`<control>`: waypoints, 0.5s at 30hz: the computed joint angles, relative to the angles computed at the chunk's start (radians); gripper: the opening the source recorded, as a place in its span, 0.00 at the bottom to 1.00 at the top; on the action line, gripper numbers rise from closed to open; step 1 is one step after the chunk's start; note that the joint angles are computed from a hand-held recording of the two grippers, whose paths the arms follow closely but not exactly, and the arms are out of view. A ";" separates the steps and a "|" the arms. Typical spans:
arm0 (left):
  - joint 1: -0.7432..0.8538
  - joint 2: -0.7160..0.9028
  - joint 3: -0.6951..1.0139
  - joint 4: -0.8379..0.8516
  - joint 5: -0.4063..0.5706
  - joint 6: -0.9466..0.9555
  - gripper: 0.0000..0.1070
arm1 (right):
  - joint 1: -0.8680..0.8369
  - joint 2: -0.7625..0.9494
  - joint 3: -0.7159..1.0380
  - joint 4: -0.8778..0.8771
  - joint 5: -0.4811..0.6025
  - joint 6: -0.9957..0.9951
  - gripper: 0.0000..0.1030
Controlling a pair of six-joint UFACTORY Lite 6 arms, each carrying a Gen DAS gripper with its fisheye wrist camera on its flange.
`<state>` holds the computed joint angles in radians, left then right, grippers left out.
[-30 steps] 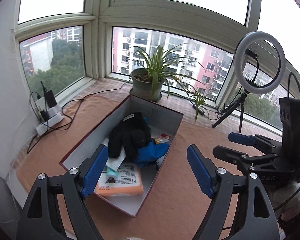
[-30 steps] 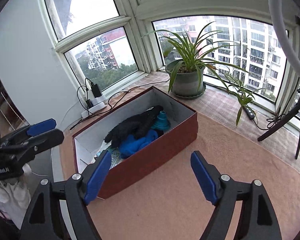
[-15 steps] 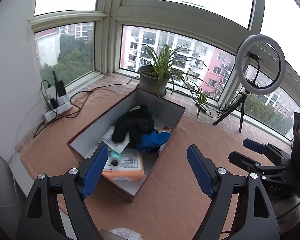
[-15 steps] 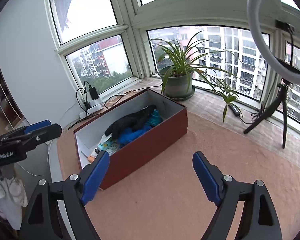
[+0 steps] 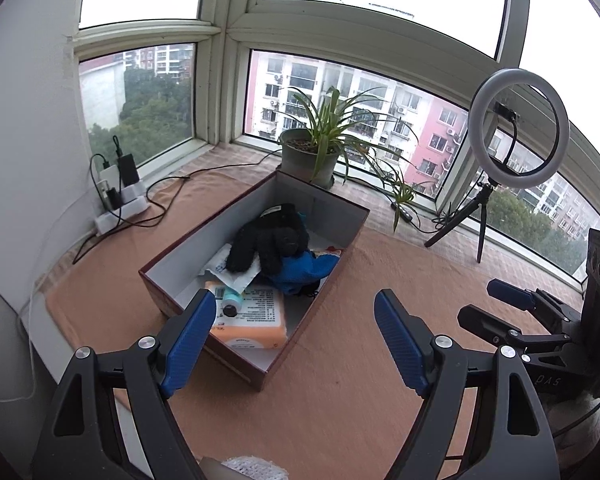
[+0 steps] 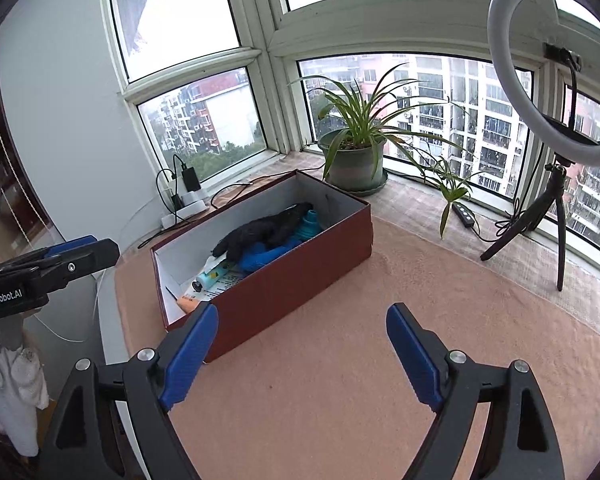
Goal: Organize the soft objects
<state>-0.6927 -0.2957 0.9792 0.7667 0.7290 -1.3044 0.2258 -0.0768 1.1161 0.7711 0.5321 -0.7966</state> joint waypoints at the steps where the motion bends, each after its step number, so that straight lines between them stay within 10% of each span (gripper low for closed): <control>1: 0.001 -0.001 -0.001 -0.001 -0.001 0.001 0.76 | -0.002 -0.001 -0.002 0.003 0.000 -0.004 0.81; 15: -0.004 0.002 0.004 -0.005 0.001 0.013 0.76 | -0.008 -0.009 -0.023 0.015 -0.001 -0.019 0.81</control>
